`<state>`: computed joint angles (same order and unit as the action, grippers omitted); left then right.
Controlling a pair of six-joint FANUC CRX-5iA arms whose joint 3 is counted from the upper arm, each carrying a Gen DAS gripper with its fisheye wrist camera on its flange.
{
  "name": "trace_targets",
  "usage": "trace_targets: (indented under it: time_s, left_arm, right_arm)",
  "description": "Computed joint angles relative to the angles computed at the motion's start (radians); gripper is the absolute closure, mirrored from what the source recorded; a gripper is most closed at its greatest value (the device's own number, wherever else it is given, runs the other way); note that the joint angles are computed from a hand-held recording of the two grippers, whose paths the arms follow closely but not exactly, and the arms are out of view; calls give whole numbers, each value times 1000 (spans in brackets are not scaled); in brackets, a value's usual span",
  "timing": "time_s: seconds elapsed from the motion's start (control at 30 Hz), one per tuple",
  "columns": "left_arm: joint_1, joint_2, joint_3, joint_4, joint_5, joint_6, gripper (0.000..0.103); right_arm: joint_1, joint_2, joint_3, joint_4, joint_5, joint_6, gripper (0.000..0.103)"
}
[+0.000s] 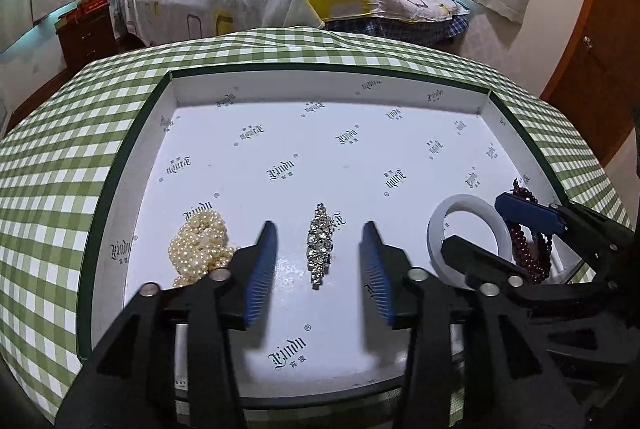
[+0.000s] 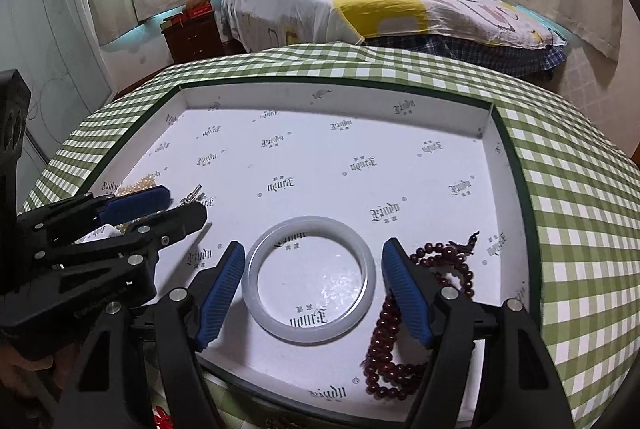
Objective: Organize jewelry
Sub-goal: 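Lift both open tools out of the box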
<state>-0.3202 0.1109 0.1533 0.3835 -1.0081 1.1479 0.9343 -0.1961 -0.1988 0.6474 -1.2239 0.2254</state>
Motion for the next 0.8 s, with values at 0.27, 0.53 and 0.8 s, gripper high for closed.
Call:
trace_targets:
  time_s: [0.27, 0.53, 0.8]
  left_arm:
    - [10, -41, -35, 37, 24, -21, 50]
    - [29, -134, -110, 85, 115, -49, 46]
    - [72, -275, -233, 114, 213, -86, 46]
  right_arm:
    - [35, -17, -6, 65, -36, -37, 33]
    - [99, -48, -27, 162, -91, -117, 33]
    - [203, -78, -52, 249, -188, -217, 33]
